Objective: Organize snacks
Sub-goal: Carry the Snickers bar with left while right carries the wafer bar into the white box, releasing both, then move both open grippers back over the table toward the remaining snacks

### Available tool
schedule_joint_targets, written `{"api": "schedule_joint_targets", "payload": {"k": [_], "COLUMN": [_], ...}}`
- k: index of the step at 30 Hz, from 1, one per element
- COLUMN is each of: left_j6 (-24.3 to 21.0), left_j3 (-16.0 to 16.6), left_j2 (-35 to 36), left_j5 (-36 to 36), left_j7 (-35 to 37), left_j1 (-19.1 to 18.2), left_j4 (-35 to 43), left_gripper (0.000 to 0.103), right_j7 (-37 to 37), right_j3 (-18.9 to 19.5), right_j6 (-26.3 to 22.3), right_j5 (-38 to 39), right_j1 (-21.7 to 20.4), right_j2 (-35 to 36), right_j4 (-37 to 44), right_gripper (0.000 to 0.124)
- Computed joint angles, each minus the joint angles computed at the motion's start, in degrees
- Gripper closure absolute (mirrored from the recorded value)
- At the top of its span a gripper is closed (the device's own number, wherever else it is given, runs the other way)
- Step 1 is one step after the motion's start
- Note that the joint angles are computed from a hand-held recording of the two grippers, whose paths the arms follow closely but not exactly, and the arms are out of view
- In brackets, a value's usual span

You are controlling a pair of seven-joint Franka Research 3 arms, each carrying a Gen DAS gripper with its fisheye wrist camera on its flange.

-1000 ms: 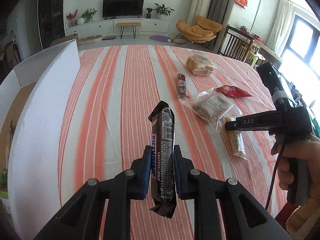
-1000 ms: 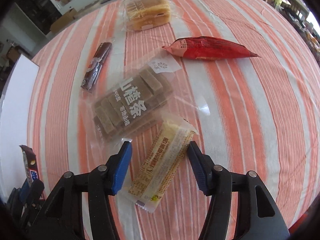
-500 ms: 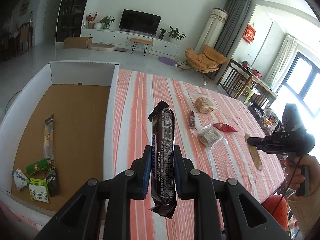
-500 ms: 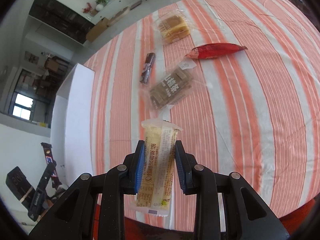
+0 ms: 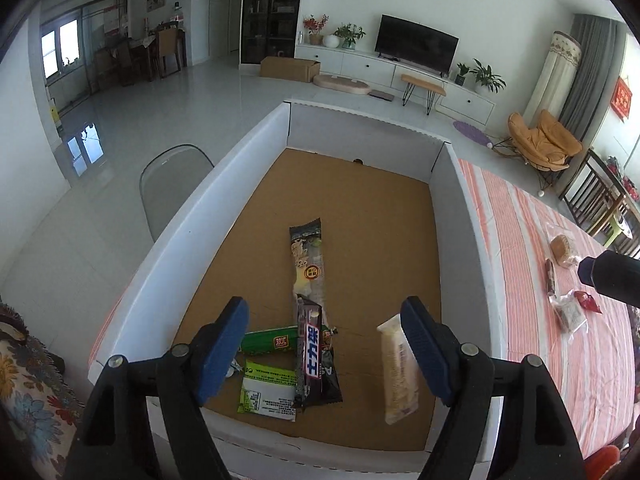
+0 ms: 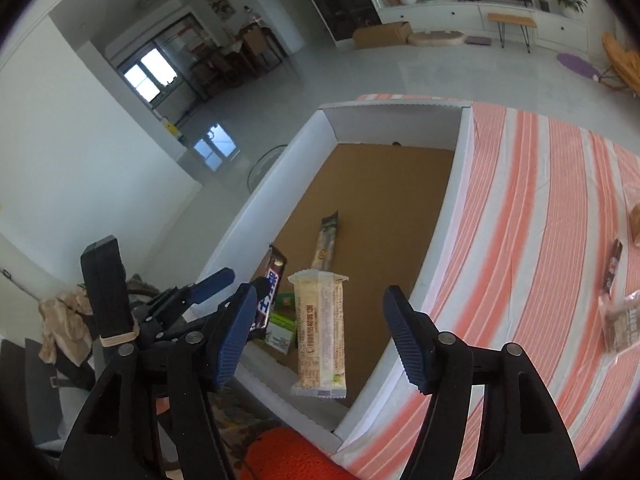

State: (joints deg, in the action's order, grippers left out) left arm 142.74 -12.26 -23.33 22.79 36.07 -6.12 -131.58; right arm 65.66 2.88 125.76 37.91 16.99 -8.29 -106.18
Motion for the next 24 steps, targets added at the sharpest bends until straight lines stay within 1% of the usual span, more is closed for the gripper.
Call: {"api": "schedule_joint_targets", "payload": {"k": [2,4,6,8,9,10,11,12,13,14,15,16,17,19,21,23,24], "left_j6": [0.7,3.2,6.7,8.0,8.2,7.5,5.6,2.7,-0.8,-3.2,-6.1,-9.0,-10.1,-8.6,-8.7,-7.0,-6.8], "left_j3": [-1.5,-2.4,-3.3,-5.4,-6.4,-7.3,-8.1,-8.7,-9.2,-9.2,-9.2,-9.0,-8.5,-7.4,-6.1,-4.9,-4.6], "left_j2": [-0.4,0.2,2.2,6.3,9.0,12.3,15.7,19.5,23.1,25.9,28.3,29.8,29.8,27.9,26.2,23.8,23.2], "left_j5": [2.3,4.1,6.1,9.7,12.1,14.8,17.4,19.2,20.5,21.1,19.0,20.2,22.4,22.4,20.0,16.6,15.9], "left_j7": [-3.0,-4.8,-5.4,-6.2,-6.3,-5.8,-5.5,-4.0,-2.4,-1.5,1.0,1.3,1.0,1.7,2.3,2.8,2.7], "left_j1": [1.0,1.0,0.5,0.4,0.2,-0.4,-1.2,-2.5,-4.0,-5.3,-6.6,-8.2,-9.6,-10.9,-12.1,-12.7,-13.0], "left_j4": [-1.1,-1.1,0.3,4.6,7.1,10.4,13.6,17.3,21.0,23.5,26.1,27.8,27.8,25.3,23.3,20.2,19.5], "left_gripper": [0.025,0.025,0.025,0.025,0.025,0.025,0.025,0.025,0.025,0.025,0.031,0.031,0.033,0.033,0.033,0.033,0.033], "right_j7": [-3.0,-6.7,-9.7,-12.3,-12.6,-12.6,-11.9,-11.0,-9.8,-9.0,-9.1,-10.1,-11.8,-14.6,-18.1,-20.6,-20.1], "right_j3": [-0.8,-1.7,-2.1,-2.8,-3.2,-3.6,-4.0,-4.5,-5.2,-6.4,-8.1,-10.2,-12.2,-14.6,-16.6,-17.2,-16.9], "right_j6": [2.3,6.5,13.9,24.2,29.2,33.5,36.8,39.0,39.9,40.0,40.1,40.0,40.3,41.5,41.3,41.5,39.8], "right_j5": [-0.4,-3.2,-7.8,-13.0,-15.8,-18.3,-21.0,-23.3,-25.4,-26.4,-25.7,-24.0,-21.8,-18.2,-13.1,-8.6,-7.9], "right_j1": [-0.7,-2.1,-4.2,-7.2,-9.2,-11.4,-14.0,-16.5,-19.2,-21.2,-22.0,-22.0,-21.9,-22.0,-21.2,-20.9,-21.7], "right_j2": [-2.2,-5.2,-8.2,-10.8,-11.2,-11.2,-10.6,-9.7,-8.9,-8.0,-7.2,-6.3,-5.8,-5.2,-3.6,-1.9,-1.0], "right_j4": [-3.5,-8.5,-15.0,-23.0,-26.5,-29.6,-31.9,-33.5,-34.5,-35.0,-35.0,-34.4,-34.1,-33.9,-32.5,-31.1,-30.1], "right_gripper": [0.055,0.055,0.053,0.050,0.050,0.050,0.050,0.050,0.050,0.050,0.050,0.050,0.050,0.050,0.050,0.050,0.050]}}
